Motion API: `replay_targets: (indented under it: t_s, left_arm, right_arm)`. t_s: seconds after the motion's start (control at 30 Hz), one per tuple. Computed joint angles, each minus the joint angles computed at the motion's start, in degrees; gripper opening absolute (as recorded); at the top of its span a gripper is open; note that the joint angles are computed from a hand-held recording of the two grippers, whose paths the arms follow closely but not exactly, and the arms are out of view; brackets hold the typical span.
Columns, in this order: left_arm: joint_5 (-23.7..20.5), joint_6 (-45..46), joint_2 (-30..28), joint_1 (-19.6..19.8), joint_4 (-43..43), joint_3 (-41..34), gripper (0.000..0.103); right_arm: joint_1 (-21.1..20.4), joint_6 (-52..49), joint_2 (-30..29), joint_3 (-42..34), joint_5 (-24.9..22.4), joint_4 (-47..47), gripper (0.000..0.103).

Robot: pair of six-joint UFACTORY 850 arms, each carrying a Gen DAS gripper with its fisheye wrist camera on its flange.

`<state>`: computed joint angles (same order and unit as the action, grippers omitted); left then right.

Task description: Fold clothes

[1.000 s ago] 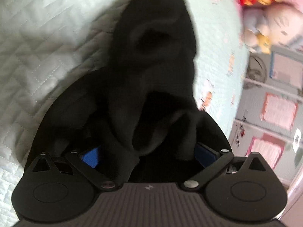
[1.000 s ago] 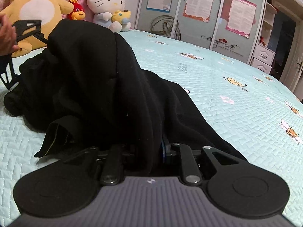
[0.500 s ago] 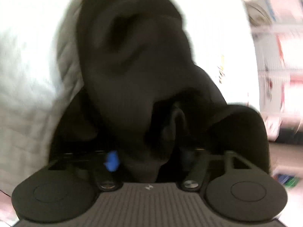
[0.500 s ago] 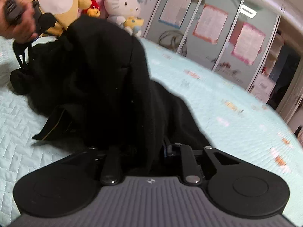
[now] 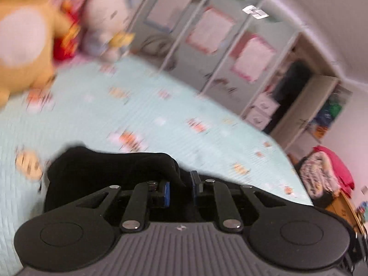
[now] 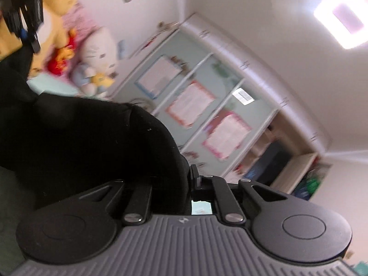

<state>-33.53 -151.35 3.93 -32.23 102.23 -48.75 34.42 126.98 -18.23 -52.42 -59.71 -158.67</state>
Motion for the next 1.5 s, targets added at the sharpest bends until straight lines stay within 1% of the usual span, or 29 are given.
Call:
replay_targets:
  t_s: [0.07, 0.17, 0.2, 0.23, 0.3, 0.43, 0.53, 0.6, 0.7, 0.8, 0.87, 0.9, 1.0, 1.1, 1.2, 1.27, 1.3, 1.33, 1.37, 1.4, 1.43, 1.47, 1.5]
  left_arm:
    - [-1.87, 3.32, 0.09, -2.72, -0.75, -2.53, 0.016]
    - [-3.00, 4.24, -2.90, -5.89, 0.92, -7.37, 0.016]
    - [-2.71, 4.03, -4.13, -6.51, 1.72, -8.84, 0.016]
    - [-1.48, 3.96, -5.92, -6.12, 2.79, -11.10, 0.016]
    - [0.02, 6.66, -8.39, -6.14, 2.78, -15.31, 0.016]
    - [-0.03, 9.51, -11.96, -7.81, 3.75, -21.29, 0.016]
    - [0.66, 9.42, -14.37, -8.10, 6.54, -24.67, 0.016]
    - [0.77, 11.28, -15.80, -8.91, 6.53, -26.73, 0.016]
    - [1.47, 14.15, -17.30, -10.01, 5.16, -27.91, 0.016]
    - [3.32, 16.38, -18.83, -10.33, 2.53, -28.39, 0.016]
    - [4.57, 18.18, -20.15, -10.45, -0.38, -28.74, 0.016]
    - [5.15, 19.82, -21.08, -10.35, -2.38, -29.23, 0.016]
    - [6.65, 25.25, -24.34, -9.98, -9.34, -30.99, 0.016]
    - [7.25, 30.68, -28.41, -8.98, -15.13, -33.25, 0.016]
    - [6.45, 35.78, -33.35, -8.35, -21.81, -35.81, 0.016]
    - [4.73, 41.50, -37.14, -8.44, -27.92, -37.97, 0.018]
    - [3.96, 45.18, -38.87, -8.37, -31.43, -38.96, 0.019]
    - [3.30, 49.02, -40.42, -8.14, -35.60, -39.80, 0.025]
    - [2.86, 52.21, -41.77, -7.80, -40.10, -40.41, 0.028]
    - [3.27, 53.64, -42.47, -7.43, -43.60, -40.14, 0.028]
    - [4.37, 54.77, -42.54, -6.98, -46.29, -39.27, 0.032]
    - [5.63, 56.29, -42.38, -6.50, -48.90, -38.28, 0.035]
    - [6.51, 57.22, -42.11, -6.19, -50.84, -37.21, 0.038]
  right_arm:
    - [-1.39, -1.02, 2.11, 0.02, -1.86, -0.31, 0.011]
    - [-3.58, -1.40, 5.46, 0.21, -3.55, -1.52, 0.011]
    - [-4.30, -1.28, 6.54, 0.33, -3.63, -1.93, 0.012]
    - [-5.04, -1.14, 7.58, 0.40, -3.68, -2.35, 0.012]
    - [-6.55, -0.80, 9.59, 0.41, -3.73, -3.20, 0.012]
    - [-9.74, 0.49, 12.38, -0.59, -3.12, -4.94, 0.012]
    - [-12.14, 2.08, 13.36, -1.59, -2.75, -6.34, 0.012]
    - [-13.68, 4.02, 13.38, -2.53, -2.16, -7.55, 0.012]
    - [-15.89, 7.83, 13.41, -2.86, -0.77, -9.86, 0.012]
    - [-17.77, 12.40, 12.97, -2.27, 0.54, -12.79, 0.012]
    - [-18.10, 14.70, 11.92, -2.36, 2.17, -13.93, 0.012]
    - [-17.98, 15.45, 11.15, -2.73, 3.33, -14.13, 0.012]
    - [-18.26, 18.63, 9.90, -3.11, 9.88, -16.51, 0.012]
    - [-17.32, 18.59, 6.92, -5.15, 17.00, -15.87, 0.012]
    - [-16.30, 20.06, 3.33, -7.65, 23.93, -15.24, 0.012]
    - [-15.37, 21.75, 0.25, -10.00, 28.41, -13.91, 0.013]
    - [-14.56, 21.88, -1.66, -11.78, 31.27, -12.39, 0.016]
    - [-13.76, 21.95, -3.51, -13.55, 34.48, -11.29, 0.020]
    - [-13.23, 21.02, -4.99, -14.84, 38.32, -9.89, 0.027]
    - [-12.58, 17.68, -6.50, -16.30, 42.59, -6.32, 0.034]
    - [-12.07, 13.92, -8.03, -17.74, 46.59, -2.28, 0.036]
    - [-11.80, 12.55, -8.65, -17.97, 49.20, -0.30, 0.040]
    - [-11.45, 13.58, -8.72, -17.59, 50.88, -0.62, 0.041]
